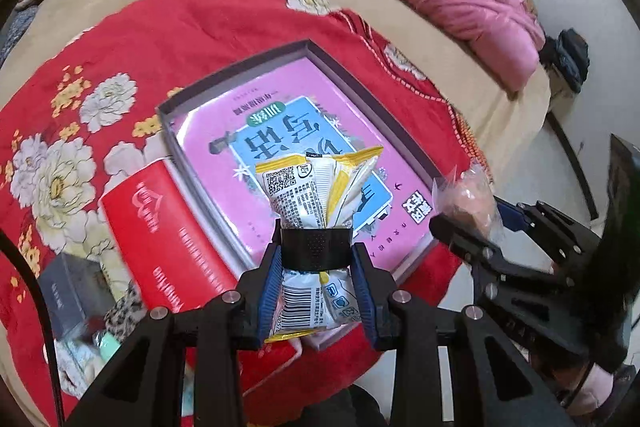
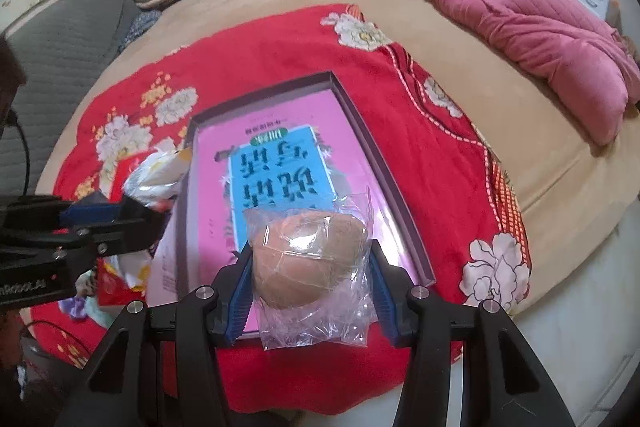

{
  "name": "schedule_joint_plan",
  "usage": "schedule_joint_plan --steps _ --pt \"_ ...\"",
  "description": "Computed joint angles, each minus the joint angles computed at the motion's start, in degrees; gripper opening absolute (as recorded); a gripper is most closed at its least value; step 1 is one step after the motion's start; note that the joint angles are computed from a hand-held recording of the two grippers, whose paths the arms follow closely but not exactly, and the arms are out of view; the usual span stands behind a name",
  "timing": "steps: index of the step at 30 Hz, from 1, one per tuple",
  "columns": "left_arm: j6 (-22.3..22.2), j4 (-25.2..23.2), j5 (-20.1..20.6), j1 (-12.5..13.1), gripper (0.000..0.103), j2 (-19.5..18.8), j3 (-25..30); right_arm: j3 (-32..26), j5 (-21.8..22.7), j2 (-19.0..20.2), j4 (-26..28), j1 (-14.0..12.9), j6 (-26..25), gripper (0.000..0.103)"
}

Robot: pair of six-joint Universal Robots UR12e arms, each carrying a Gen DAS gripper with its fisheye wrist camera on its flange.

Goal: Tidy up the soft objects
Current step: 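Carry both items to the pink book tray while the right tool releases the sponge bag inside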

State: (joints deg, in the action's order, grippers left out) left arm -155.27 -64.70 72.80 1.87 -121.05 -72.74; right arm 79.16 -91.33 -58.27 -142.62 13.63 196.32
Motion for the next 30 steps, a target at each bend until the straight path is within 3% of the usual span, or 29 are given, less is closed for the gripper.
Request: schedule_joint_plan --steps 9,18,30 --pt "0.6 -4.3 3.7 -2.1 0.035 -3.6 3.7 -1.2 -3.5 2.0 2.9 0.6 -5.3 0.053" --pt "0.8 -6.5 5.7 -2.8 0.035 -5.3 5.0 -2.8 -4.7 4.2 6.1 0.5 -6.0 0.054" --pt "0.9 -7.9 7.0 -3.3 0.035 -6.1 5.0 -2.9 -5.0 4.6 6.5 0.3 -5.5 0.055"
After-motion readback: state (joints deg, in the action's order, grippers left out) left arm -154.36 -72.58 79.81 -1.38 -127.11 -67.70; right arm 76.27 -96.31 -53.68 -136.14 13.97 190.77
